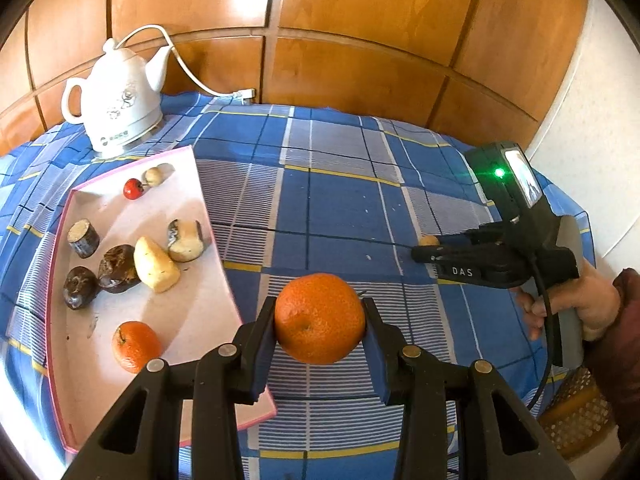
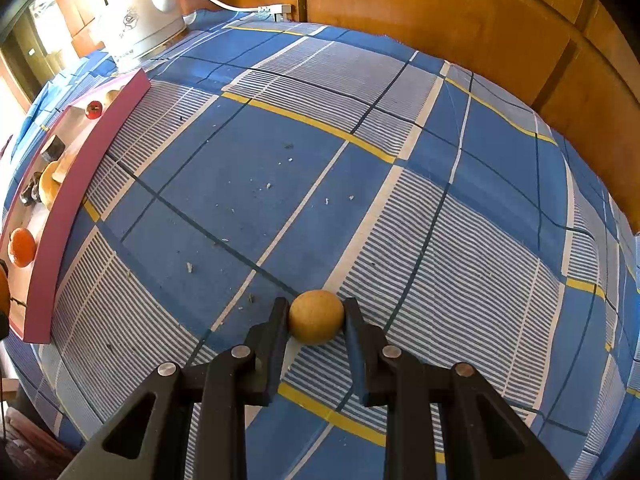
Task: Organize fruits
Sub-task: 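Carry the tangerine into the tray and open the left gripper while the right gripper holds the yellow fruit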
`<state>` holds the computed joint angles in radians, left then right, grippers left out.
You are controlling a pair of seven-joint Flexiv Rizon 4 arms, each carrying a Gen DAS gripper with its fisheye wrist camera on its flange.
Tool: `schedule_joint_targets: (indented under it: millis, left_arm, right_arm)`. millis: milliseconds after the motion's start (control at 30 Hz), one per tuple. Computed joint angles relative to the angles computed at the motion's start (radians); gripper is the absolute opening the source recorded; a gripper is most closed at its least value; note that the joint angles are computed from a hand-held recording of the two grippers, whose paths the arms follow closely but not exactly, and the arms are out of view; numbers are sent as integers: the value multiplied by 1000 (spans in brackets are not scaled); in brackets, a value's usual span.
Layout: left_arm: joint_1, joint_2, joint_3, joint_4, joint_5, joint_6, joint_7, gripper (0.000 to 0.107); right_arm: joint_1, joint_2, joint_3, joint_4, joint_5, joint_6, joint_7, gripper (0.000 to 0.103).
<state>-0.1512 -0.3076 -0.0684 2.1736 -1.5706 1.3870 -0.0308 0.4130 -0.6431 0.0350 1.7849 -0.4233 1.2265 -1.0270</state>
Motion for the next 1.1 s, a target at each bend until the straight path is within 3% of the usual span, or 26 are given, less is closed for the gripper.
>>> schedule_joint_targets:
  millis: [300, 700, 900, 1100]
  left_arm:
    - [52, 7, 24, -5, -2, -24, -21, 40]
    - [183, -34, 95, -45, -60, 2, -78, 40]
    - [215, -80, 84, -56, -23, -2, -120, 41]
    - [207, -146, 57, -111, -46, 47, -73, 41]
  right_arm:
    - [3, 4, -5, 7, -5, 5, 0, 28]
    - [9, 6, -11, 5, -18, -4, 6, 28]
    - [12, 7, -15, 7, -24, -4, 16, 28]
    - [12, 6, -16, 8, -28, -2, 23, 28]
